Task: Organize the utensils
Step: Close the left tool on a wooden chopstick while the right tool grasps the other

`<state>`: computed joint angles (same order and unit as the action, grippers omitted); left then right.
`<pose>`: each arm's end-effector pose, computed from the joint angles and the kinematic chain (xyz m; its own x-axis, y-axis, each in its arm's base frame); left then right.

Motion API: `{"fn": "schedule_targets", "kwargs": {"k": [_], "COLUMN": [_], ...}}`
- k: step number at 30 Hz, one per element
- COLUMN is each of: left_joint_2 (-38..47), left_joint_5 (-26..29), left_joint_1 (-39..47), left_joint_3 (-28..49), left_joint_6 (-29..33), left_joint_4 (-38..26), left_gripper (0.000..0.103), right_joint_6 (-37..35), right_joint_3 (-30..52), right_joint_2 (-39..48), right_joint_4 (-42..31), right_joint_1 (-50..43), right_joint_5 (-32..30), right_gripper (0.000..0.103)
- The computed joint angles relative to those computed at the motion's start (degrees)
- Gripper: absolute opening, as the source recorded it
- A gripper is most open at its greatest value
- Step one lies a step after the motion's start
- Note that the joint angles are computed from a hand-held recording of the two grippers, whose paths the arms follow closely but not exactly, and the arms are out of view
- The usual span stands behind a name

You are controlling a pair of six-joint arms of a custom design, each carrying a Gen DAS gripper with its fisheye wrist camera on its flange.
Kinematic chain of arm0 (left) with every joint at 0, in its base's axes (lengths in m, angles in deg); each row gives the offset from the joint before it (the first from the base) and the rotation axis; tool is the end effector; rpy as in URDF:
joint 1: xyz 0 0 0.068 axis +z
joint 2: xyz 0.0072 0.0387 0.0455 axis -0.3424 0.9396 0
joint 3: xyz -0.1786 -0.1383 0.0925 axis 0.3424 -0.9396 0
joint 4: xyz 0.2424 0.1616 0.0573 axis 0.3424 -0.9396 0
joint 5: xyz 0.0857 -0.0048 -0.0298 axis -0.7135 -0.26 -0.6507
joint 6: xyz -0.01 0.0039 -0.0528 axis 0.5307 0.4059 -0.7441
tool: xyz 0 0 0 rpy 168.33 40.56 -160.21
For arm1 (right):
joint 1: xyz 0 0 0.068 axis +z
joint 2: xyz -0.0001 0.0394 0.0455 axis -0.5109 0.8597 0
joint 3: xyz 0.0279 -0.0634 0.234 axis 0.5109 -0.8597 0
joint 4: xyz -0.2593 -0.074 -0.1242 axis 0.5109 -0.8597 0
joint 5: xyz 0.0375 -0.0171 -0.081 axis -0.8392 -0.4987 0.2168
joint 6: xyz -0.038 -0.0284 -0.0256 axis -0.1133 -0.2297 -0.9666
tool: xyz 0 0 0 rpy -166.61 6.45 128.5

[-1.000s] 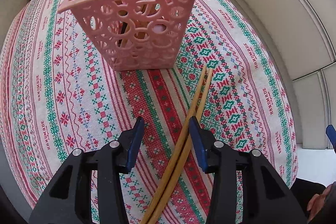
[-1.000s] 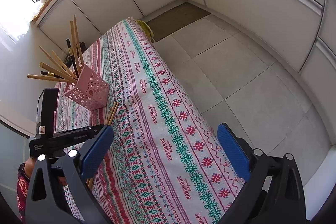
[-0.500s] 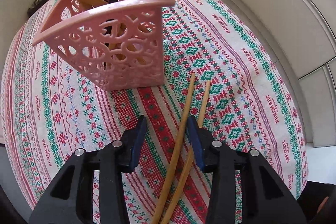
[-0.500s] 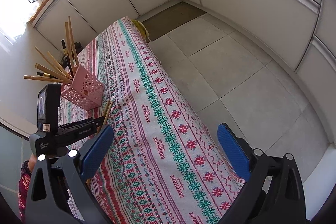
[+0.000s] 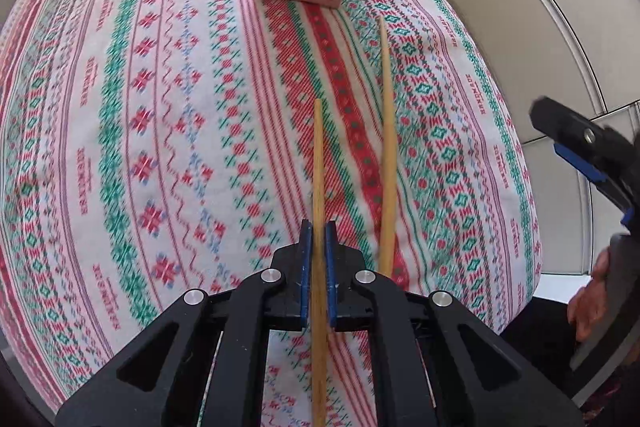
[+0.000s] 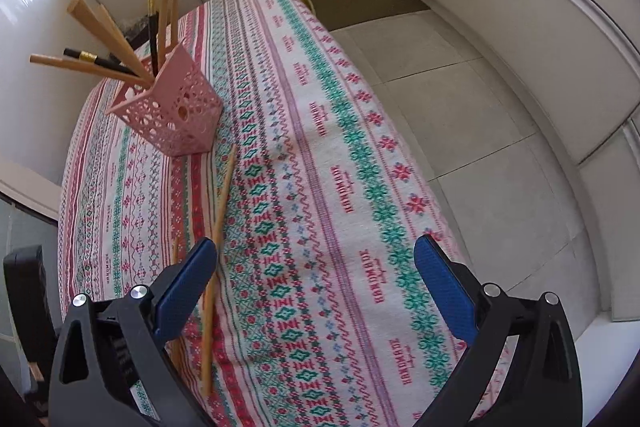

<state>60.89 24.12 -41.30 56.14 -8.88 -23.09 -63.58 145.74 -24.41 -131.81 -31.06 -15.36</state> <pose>0.2833 -0.1186 0.2742 -0.9587 0.2149 -0.1861 0.2569 0.9352 -0.2437 0.2414 0.0032 0.3025 -0.8616 0.3489 -0.3687 0.2653 0.9288 0.2588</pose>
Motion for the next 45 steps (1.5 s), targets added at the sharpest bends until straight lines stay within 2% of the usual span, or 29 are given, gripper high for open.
{"fn": "schedule_targets", "kwargs": {"k": [5, 13, 15, 16, 17, 18, 20, 21, 22, 23, 26, 28, 32, 39, 43, 45], "left_joint_2": [-3.2, -4.1, -6.0, -6.2, -6.3, -7.6, -9.0, -11.3, -11.5, -13.7, -16.0, -17.8, -20.5, -25.8, -27.3, -27.9], "left_joint_5": [0.3, 3.7, 5.5, 6.5, 7.1, 7.5, 7.8, 9.1, 9.2, 9.7, 10.9, 12.0, 12.9, 8.9, 6.4, 5.0], "left_joint_1": [3.7, 7.6, 11.7, 13.7, 14.4, 15.4, 15.8, 18.8, 18.9, 20.2, 21.0, 21.6, 20.7, 14.4, 11.2, 9.7], "left_joint_3": [0.2, 6.2, 5.6, 6.3, 6.9, 6.4, 6.4, 4.7, 4.9, 2.2, 1.8, 0.6, -1.2, -2.9, -2.7, -3.0], "left_joint_6": [1.1, 2.3, 5.7, 7.2, 7.6, 8.4, 8.2, 10.9, 10.7, 11.8, 11.6, 11.3, 9.7, 6.1, 5.0, 4.4], "left_joint_4": [-0.2, -0.1, -1.1, -1.8, -2.0, -2.6, -3.0, -4.3, -4.1, -3.7, -3.3, -1.5, 2.6, 7.0, 7.8, 8.1], "left_gripper": [0.005, 0.006, 0.006, 0.006, 0.006, 0.006, 0.006, 0.006, 0.006, 0.006, 0.006, 0.006, 0.006, 0.006, 0.005, 0.005], "right_joint_6": [6.8, 13.1, 14.0, 14.0, 13.9, 12.8, 11.5, 11.9, 12.6, 13.3, 13.8, 13.8, 13.3, 8.0, 5.1, 2.6], "right_joint_3": [4.0, 11.1, 11.5, 11.2, 10.8, 9.5, 6.9, 6.1, 4.7, 2.6, -6.2, -12.1, -15.3, -10.9, -7.6, -5.9], "right_joint_2": [10.0, 21.4, 23.2, 23.6, 23.6, 22.6, 19.9, 18.8, 17.0, 14.4, 2.9, -7.0, -21.1, -31.1, -34.6, -35.6], "right_joint_4": [1.7, 4.1, 4.3, 4.5, 4.8, 6.0, 8.0, 7.9, 8.0, 8.6, 11.7, 13.5, 13.4, 7.6, 3.9, 1.9], "right_joint_1": [8.8, 12.1, 12.8, 13.0, 14.4, 16.0, 17.2, 17.2, 16.6, 16.1, 16.3, 17.6, 18.0, 11.4, 3.3, -2.7], "right_joint_5": [4.7, 10.2, 10.8, 10.8, 14.0, 17.0, 17.5, 16.6, 14.9, 13.3, 12.0, 13.0, 12.3, 7.3, 0.6, -5.0], "right_gripper": [0.096, 0.094, 0.092, 0.077, 0.065, 0.052, 0.018, 0.012, 0.009, 0.007, 0.006, 0.006, 0.006, 0.006, 0.006, 0.006]}}
